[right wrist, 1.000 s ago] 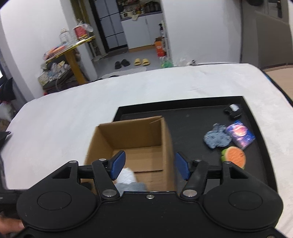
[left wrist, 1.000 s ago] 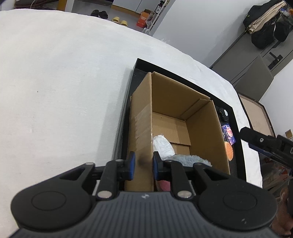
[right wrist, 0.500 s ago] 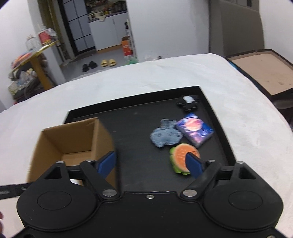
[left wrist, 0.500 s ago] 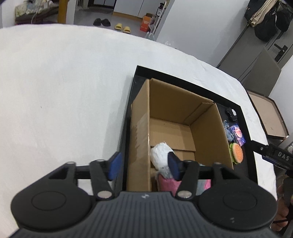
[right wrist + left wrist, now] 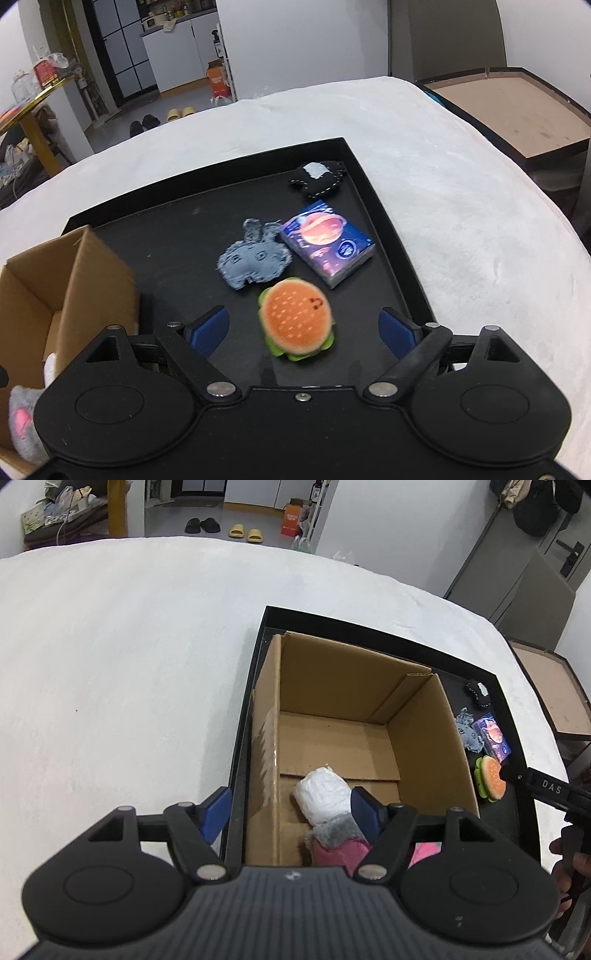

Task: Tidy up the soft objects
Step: 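Move the right tool to the burger plush and close on it, then carry the burger plush over the box and open the right tool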

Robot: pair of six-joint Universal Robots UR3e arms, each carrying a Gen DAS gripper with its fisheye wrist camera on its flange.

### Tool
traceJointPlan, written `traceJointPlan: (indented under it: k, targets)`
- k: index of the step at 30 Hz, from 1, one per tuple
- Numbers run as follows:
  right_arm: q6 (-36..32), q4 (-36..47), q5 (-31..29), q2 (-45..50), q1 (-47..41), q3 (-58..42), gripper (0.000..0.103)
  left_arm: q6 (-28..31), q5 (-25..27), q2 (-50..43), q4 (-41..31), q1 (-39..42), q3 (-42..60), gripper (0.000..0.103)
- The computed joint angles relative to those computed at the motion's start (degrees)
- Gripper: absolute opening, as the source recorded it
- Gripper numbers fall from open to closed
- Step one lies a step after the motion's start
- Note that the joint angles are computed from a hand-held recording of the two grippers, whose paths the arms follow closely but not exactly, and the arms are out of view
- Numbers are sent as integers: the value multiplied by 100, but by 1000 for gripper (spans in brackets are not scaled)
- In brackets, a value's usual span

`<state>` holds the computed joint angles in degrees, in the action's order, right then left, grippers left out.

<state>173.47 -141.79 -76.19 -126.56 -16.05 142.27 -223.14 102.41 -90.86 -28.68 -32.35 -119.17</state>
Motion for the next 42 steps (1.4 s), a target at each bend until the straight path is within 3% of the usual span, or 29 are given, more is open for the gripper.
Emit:
traceJointPlan:
  k: [7,15,18,21,26,32,42]
  targets:
    - [-281,-510,118,496,-253,171,90,-72,18,-284,-159,-56,275,70]
    - [-90,-1128,141,1154,-236,247,88,15,0,-514,-479,-47,614,70]
    - [-156,-1077,229,1301,-214,223,74,0,25,-547,-512,-51,663,70]
    - [-228,-969,283,1366,-141,165,45,-72,-80,-537,-496,1,592,70]
    - [-135,-788,216,1077,-49,143,31,-22,-125,-457,-423,20,500,70]
    - [206,-130,139,429,109,-9,31,210,-195,-172,-69,80,118,70]
    - [1155,-190,33,179,869,-677,31,374,-516,332,382,315,-496,70]
